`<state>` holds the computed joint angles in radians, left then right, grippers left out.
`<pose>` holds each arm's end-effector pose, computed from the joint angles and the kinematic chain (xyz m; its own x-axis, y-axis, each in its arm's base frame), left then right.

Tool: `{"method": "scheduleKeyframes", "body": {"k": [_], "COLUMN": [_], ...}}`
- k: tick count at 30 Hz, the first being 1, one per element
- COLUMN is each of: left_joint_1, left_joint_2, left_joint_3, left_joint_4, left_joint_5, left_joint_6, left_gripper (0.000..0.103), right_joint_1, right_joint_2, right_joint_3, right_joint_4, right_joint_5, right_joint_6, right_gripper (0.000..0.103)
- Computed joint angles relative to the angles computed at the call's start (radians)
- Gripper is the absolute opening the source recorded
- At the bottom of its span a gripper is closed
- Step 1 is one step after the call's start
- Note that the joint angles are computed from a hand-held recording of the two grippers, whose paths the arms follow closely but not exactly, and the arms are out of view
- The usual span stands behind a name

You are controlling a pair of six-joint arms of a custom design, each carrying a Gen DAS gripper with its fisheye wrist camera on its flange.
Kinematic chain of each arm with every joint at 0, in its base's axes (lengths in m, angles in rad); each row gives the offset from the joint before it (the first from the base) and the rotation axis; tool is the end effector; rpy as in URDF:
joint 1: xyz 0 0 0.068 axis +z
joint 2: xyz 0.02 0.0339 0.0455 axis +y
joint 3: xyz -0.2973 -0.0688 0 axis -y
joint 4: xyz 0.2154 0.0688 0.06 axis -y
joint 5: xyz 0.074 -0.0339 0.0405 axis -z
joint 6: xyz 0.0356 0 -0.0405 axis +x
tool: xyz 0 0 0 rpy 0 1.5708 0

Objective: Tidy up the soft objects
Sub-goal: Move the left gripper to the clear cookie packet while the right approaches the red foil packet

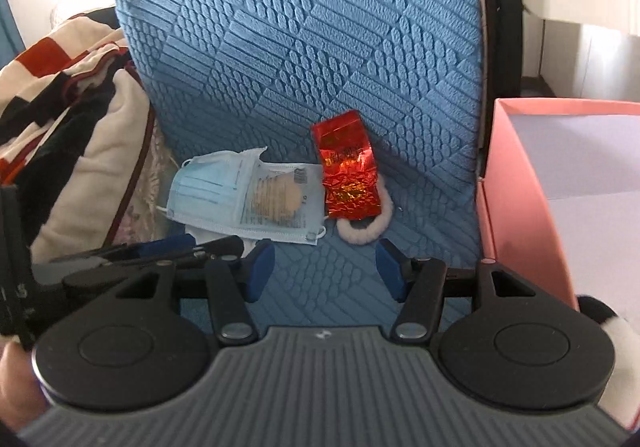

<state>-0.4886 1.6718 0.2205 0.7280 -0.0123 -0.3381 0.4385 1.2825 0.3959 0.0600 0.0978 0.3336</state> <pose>0.1922 -0.1017 0.1300 -0.7043 -0.0012 -0.7099 0.2413 0.9401 -0.2410 0.1755 0.0785 0.1890 -0.7481 0.0091 -0.6636 -0.1246 0.9802 0.1539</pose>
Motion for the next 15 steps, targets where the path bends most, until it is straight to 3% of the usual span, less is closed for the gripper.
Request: {"method": "scheduleKeyframes", "body": {"k": [15], "left_joint_1": [-0.048], "left_joint_2": [0.094], "left_joint_3": [0.067], "left_joint_4": [0.09], "left_joint_5": [-0.09], "left_joint_6": [0.087], "left_gripper": [0.065], "right_joint_1": [-0.16], "right_joint_2": [0.274], "right_joint_3": [0.06], "right_joint_4": [0.168], "right_joint_5": [-0.106], "right_joint_6": [-0.097], "right_gripper": [0.059]}}
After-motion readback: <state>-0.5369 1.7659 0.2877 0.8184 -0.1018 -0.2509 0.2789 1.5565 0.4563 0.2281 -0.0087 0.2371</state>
